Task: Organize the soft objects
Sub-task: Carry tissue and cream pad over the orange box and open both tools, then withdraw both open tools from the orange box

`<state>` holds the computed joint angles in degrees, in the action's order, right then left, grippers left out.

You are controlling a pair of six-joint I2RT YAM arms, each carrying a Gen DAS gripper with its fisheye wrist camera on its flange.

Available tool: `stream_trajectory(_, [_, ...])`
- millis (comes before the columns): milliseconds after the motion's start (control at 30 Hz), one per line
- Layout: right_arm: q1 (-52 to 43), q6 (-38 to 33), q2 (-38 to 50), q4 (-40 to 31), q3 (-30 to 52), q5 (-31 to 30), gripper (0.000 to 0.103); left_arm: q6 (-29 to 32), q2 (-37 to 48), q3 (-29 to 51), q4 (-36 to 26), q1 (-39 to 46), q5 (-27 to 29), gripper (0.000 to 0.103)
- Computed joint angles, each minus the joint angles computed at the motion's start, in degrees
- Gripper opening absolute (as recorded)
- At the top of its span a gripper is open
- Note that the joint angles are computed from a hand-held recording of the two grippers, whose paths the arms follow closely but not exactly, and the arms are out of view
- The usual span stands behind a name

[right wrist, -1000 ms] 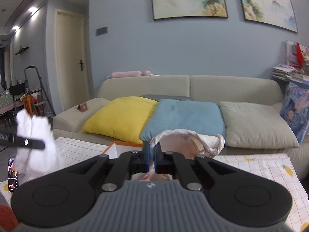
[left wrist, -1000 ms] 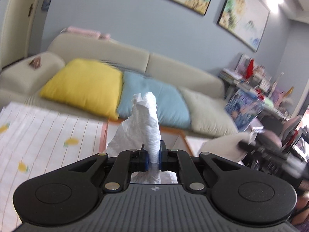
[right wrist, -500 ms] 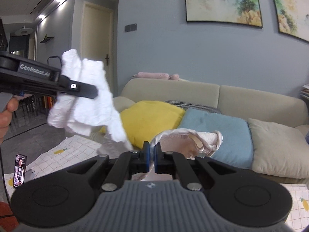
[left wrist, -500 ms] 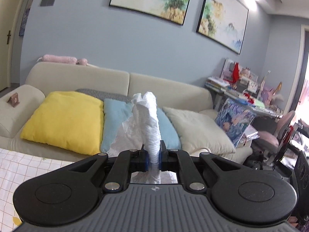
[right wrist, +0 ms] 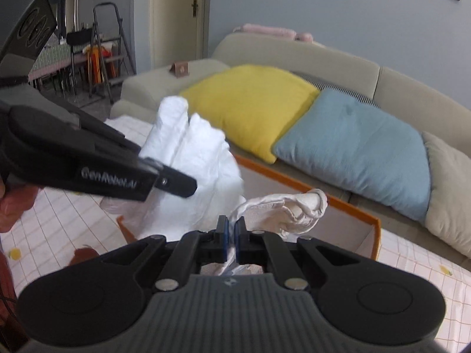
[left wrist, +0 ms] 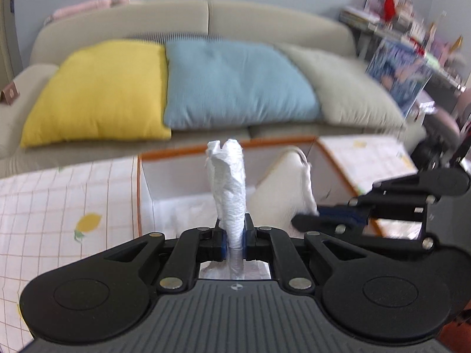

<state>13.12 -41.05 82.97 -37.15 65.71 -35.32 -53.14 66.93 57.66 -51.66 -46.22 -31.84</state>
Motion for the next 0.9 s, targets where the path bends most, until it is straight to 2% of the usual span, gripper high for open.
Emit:
stream_trajectory(67, [1.22,1.27,3.06,0.04,1.51,1.65,0.001,1.83,0.82,-1.35,1.19,2.41,3.05,0.011])
stream_trajectory(367, [3.54,3.45,11.39,1.05,4.8,9.4,0.002,5.52,7.95,-3.02,4.28,5.97,6.7,0.019])
stream_trajectory(433, [3.6,3.49,12.17,1.38,4.33,11.28,0.002,5.63,8.4,-3.63,5.0,6.3,7.11,0.027])
stream_trajectory(500, [3.72,4.14,13.22,1.02,4.77,12.55,0.003,5.67,8.13,-4.29,5.8,6.27,7.22,0.05])
stream_trajectory(533, [3.59,4.49,13.26,0.8,4.68,12.88,0.003,5.65,7.97,-4.4,5.94,6.1,6.95,0.057])
stream_trajectory(567, [3.35,4.7,13.18,0.51,4.66,12.85,0.007,5.61,7.86,-4.34,5.84,5.95,6.39,0.067])
stream_trajectory(600, [3.17,4.93,13.0,0.55,4.57,12.87,0.01,5.24,7.38,-4.45,5.49,5.45,5.73,0.07])
stream_trajectory(667, [2.83,5.34,12.6,0.97,4.28,12.75,0.013,5.37,7.76,-3.65,5.15,5.68,5.2,0.074])
stream_trajectory(800, [2.67,5.85,9.9,2.58,2.48,13.01,0.038,4.12,6.28,-2.6,2.84,3.8,2.37,0.083])
stream_trajectory(900, [2.2,5.6,6.72,3.18,0.87,12.91,0.046,3.37,4.98,-1.53,1.27,1.05,-0.85,0.088])
